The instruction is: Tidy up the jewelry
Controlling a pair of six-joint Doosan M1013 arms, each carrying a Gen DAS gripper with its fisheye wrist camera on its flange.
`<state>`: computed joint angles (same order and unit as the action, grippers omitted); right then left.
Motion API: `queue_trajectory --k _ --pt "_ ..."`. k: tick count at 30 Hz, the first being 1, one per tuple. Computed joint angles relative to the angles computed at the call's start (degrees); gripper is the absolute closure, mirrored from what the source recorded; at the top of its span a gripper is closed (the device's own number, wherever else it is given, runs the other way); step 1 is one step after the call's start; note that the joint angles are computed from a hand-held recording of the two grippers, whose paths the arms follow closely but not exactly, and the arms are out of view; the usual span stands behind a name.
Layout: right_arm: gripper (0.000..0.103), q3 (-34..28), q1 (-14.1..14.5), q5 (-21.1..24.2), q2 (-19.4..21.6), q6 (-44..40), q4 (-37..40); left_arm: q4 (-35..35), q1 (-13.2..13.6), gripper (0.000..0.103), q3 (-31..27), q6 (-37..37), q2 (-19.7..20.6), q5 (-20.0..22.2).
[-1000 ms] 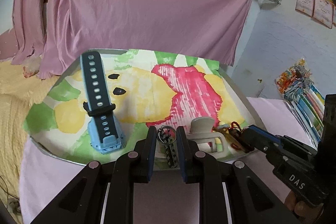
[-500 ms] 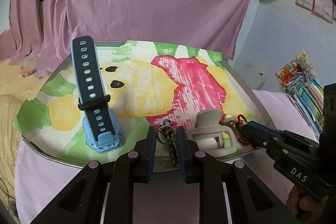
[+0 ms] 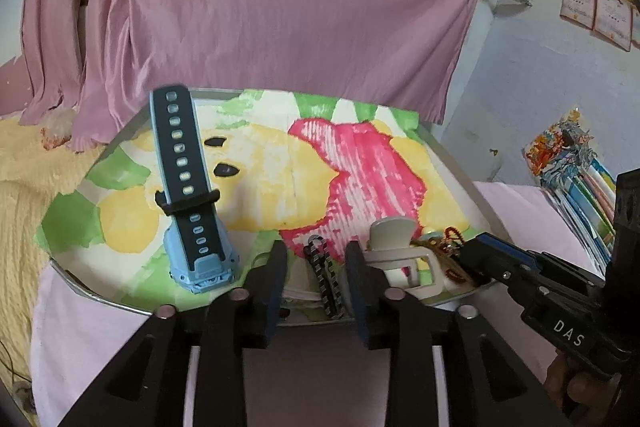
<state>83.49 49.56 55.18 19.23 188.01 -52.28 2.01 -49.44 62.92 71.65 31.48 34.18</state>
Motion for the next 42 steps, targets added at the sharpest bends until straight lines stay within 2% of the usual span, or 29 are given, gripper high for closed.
queue_trajectory --k 2,4,6,10,14,17,19,20,24,26,28,36,39,42 --pt "0.087 0.00 0.32 0.83 -0.04 0.51 -0.79 0.63 -0.13 0.059 0.98 -0.46 -0.67 -1.57" --pt "0.072 0.02 0.77 1.97 -0.08 1.45 -2.08 2.17 -0.33 0.059 2.07 -1.77 -1.44 -3.16" --pt "0.065 0.08 1.37 3.25 -0.16 2.78 -4.01 4.11 -0.51 0.057 2.99 -3.55 -2.11 -4.25" --pt "0.063 0.08 2.61 6.10 -0.33 4.70 -7.34 9.93 -0.94 0.043 5.98 -9.16 -4.14 -7.33" --pt "0.050 0.51 4.00 8.48 -0.66 7.15 -11.16 16.01 -1.26 0.034 8.44 -14.91 -5.91 -9.11" --pt "0.044 0.54 5.13 10.40 -0.68 8.38 -14.07 22.89 -1.58 0.021 10.69 -21.69 -7.45 -10.67" --pt "0.032 0.66 5.99 11.68 -0.73 9.32 -16.04 28.10 -1.82 0.013 12.39 -26.99 -8.61 -11.73" --pt "0.029 0.71 6.51 12.56 -0.71 9.88 -17.20 30.20 -1.92 0.009 13.07 -29.21 -9.08 -12.06" --pt "0.020 0.72 8.08 14.76 -0.64 11.07 -19.84 43.31 -2.60 0.002 16.35 -42.40 -11.27 -13.38" --pt "0.011 0.77 8.78 15.51 -0.62 11.76 -20.83 49.79 -2.94 0.001 17.73 -48.59 -12.15 -13.49" --pt "0.010 0.94 9.57 16.43 -0.63 12.63 -22.15 57.20 -3.42 0.001 19.45 -55.38 -13.29 -13.56" --pt "0.005 0.10 12.49 20.00 0.38 12.00 -24.60 74.10 -4.99 0.000 25.28 -71.26 -17.05 -11.82" --pt "0.005 -0.21 13.74 21.29 0.71 11.92 -25.15 77.12 -5.72 0.000 27.29 -74.46 -18.40 -10.44" --pt "0.005 -0.43 15.18 22.86 1.00 12.10 -25.77 76.84 -6.03 0.000 29.15 -75.28 -19.83 -10.41"
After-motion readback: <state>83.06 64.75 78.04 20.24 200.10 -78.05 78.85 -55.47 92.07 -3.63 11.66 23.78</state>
